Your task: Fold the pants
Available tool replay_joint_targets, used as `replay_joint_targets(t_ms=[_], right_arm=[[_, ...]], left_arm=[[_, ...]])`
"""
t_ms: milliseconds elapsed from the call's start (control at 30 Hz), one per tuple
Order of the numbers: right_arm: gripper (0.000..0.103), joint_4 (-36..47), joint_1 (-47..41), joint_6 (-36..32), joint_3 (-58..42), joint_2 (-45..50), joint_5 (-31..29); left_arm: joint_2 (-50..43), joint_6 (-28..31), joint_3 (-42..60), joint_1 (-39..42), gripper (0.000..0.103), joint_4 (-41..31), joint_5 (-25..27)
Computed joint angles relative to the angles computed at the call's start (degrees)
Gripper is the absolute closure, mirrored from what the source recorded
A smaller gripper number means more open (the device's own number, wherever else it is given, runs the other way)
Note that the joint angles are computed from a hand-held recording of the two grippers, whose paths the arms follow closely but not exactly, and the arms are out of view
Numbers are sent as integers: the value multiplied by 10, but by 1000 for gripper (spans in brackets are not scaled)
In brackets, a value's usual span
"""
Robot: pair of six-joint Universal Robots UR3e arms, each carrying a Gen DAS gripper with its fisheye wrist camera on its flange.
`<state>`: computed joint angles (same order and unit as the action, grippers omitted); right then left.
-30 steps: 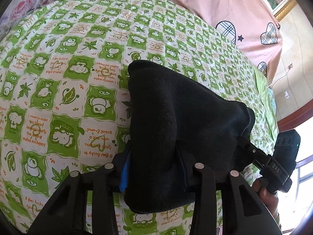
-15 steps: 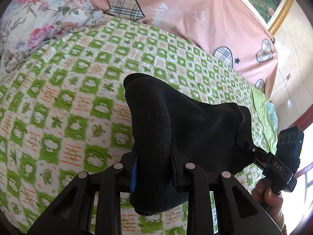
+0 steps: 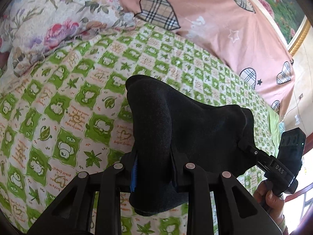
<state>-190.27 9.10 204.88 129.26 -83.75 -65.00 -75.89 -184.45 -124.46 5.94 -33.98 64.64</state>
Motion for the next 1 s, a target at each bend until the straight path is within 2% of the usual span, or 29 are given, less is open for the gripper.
replay_joint_targets(t_ms=[100,133,267,400,500,633,700,733,767,867,1000], right_arm=[[57,9,-3,-7,-6,17,-5],[54,12,-6,-5,-6,21,-7],[48,-20,-33,-10,21,39,16],[44,-60,-47,-4,37,59,38],[43,-60,-46,-1,43,49,39],[41,-46,-38,-4,56,5,19],[36,-55,-41,-3,72,-15,20],[30,-58,-42,-2,81,-26,16],[26,-57,-40,-3,89,-40,9],[24,-40,-27,-10,103,-77,-19],[24,-22,8,-14,105,-98,-61]], left_arm=[[-4,3,-25,8,67,20,-8],[-4,2,-33,9,58,25,-5],[-3,13,-56,18,48,41,-9],[-13,9,-51,13,44,44,0],[-4,4,-45,8,43,33,10],[22,-13,-44,-4,29,6,40],[48,-17,-58,-1,29,-4,39],[64,-19,-63,-2,29,-12,42],[73,-19,-66,-4,28,-17,46],[105,-22,-72,-23,24,-29,72],[137,-23,-79,-43,24,-38,99]])
